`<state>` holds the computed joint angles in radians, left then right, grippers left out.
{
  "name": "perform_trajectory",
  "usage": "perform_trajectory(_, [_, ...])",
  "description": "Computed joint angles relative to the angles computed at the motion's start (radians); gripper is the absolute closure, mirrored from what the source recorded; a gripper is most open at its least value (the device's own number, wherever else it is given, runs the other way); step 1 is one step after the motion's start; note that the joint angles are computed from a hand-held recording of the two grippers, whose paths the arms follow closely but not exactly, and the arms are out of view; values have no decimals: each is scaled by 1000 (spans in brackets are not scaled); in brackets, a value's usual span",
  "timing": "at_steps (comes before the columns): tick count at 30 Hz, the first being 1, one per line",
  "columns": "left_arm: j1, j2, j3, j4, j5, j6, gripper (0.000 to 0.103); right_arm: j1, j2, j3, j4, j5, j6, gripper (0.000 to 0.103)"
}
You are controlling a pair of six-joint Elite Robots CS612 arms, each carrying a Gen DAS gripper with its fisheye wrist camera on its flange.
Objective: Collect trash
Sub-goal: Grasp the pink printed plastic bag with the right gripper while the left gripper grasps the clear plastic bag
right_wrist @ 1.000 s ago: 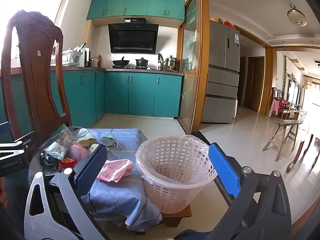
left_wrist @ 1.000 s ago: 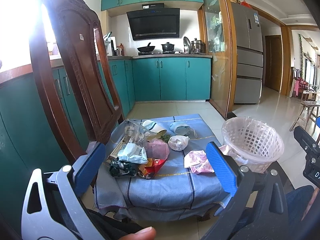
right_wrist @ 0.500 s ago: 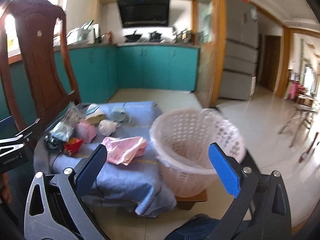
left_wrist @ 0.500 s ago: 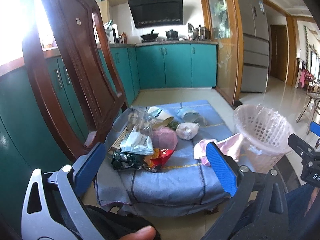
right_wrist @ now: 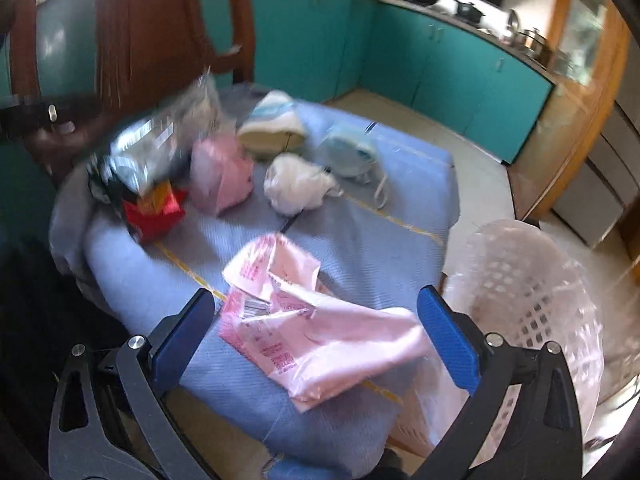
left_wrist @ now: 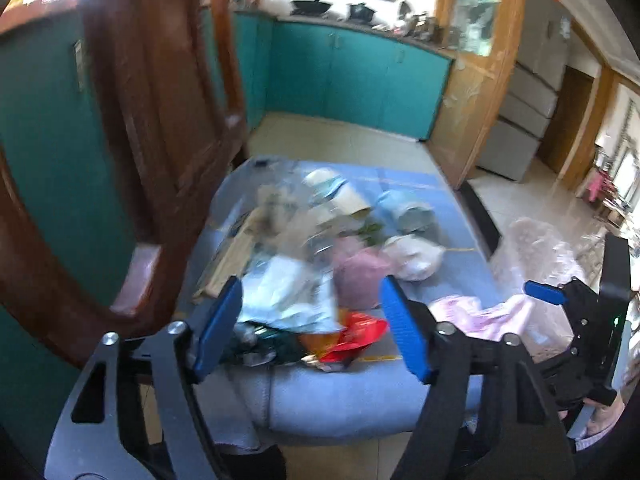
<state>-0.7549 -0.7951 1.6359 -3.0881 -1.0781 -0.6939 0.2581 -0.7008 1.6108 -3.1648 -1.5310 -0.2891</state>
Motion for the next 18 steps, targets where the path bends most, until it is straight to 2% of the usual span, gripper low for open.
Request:
perform_trajectory(2, [8,6,-1,43,-24,-54,23,11,18,-25,36,-26,-59,3])
perform_trajectory(4, [19,18,-7,65,-87,-87,21,16,30,-43,70,-27,-96,7])
perform_trajectory(6, [25,32,-22,96,-112,-96,20,19,36,-56,104,-6,-118,21])
perform_trajectory(7, [24,36,-30,106,-105,-91,20,20,38,-57,111,2,-120,37])
perform_trajectory(8, [22,40,-37,111,-90,-82,20,20,38,-58,121,19,-121,45])
perform_trajectory(11, [25,48,-56,92,-79,-48,20,17,33,-52,128,62,-124,52])
perform_trajectory(16, [25,55,-87,76,-24,30,19,12,28,-42,122,98,-104,53])
perform_trajectory(17, [27,59,-104,89,-11,48,11,10,27,-40,122,108,-100,53])
perform_trajectory(18, [32,71,-129,103,-3,73,8,7,26,-38,121,119,-96,54])
